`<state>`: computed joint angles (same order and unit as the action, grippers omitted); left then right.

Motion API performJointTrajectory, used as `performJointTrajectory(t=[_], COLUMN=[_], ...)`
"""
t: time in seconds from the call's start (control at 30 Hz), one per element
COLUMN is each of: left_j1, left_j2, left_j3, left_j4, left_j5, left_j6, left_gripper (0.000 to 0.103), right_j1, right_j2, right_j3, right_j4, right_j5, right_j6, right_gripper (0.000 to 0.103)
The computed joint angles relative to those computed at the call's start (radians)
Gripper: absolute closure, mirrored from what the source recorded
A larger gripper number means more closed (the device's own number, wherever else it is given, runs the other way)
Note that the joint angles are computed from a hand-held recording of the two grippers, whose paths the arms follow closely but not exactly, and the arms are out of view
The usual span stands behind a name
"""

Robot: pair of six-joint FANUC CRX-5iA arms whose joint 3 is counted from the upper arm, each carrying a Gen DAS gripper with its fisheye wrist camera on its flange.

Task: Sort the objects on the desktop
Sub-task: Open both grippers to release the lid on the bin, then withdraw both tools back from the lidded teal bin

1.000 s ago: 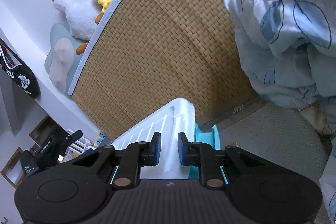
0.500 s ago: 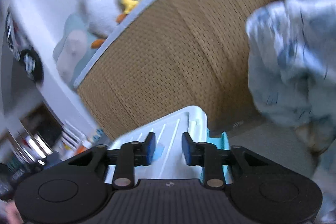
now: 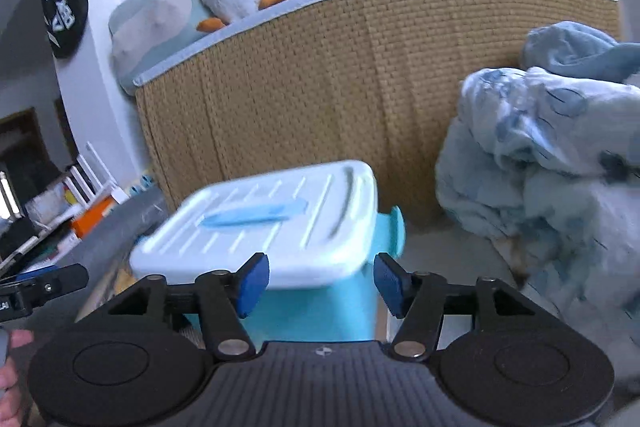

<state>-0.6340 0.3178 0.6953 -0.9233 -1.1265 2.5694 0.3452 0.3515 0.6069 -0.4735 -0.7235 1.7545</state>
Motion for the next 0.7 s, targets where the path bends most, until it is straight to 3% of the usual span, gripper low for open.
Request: performJointTrajectory(t=[0.23, 0.37, 0.7], left_j1=[-0.067, -0.114, -0.215], left_j2=[-0.003, -0.017, 0.032], left_j3=[-0.005, -0.037, -0.012], left_j4=[-0.002, -0.028, -0.047], left_j5=[-0.112, -0.159, -0.277], left_j6=[0.051, 0.146, 0.142], left_gripper=[0.0, 0.0, 0.0], right_j1=[0.053, 0.065, 0.128], right_j2=[-0.135, -0.211, -0.379], right_j3=[-0.222, -0.328, -0.609], right_j4=[0.126, 0.15, 0.292], right_j5=[0.122, 0.159, 0.271], right_j6=[-0.07, -0.061, -0.126], right_gripper=[0.031, 0.029, 0.027])
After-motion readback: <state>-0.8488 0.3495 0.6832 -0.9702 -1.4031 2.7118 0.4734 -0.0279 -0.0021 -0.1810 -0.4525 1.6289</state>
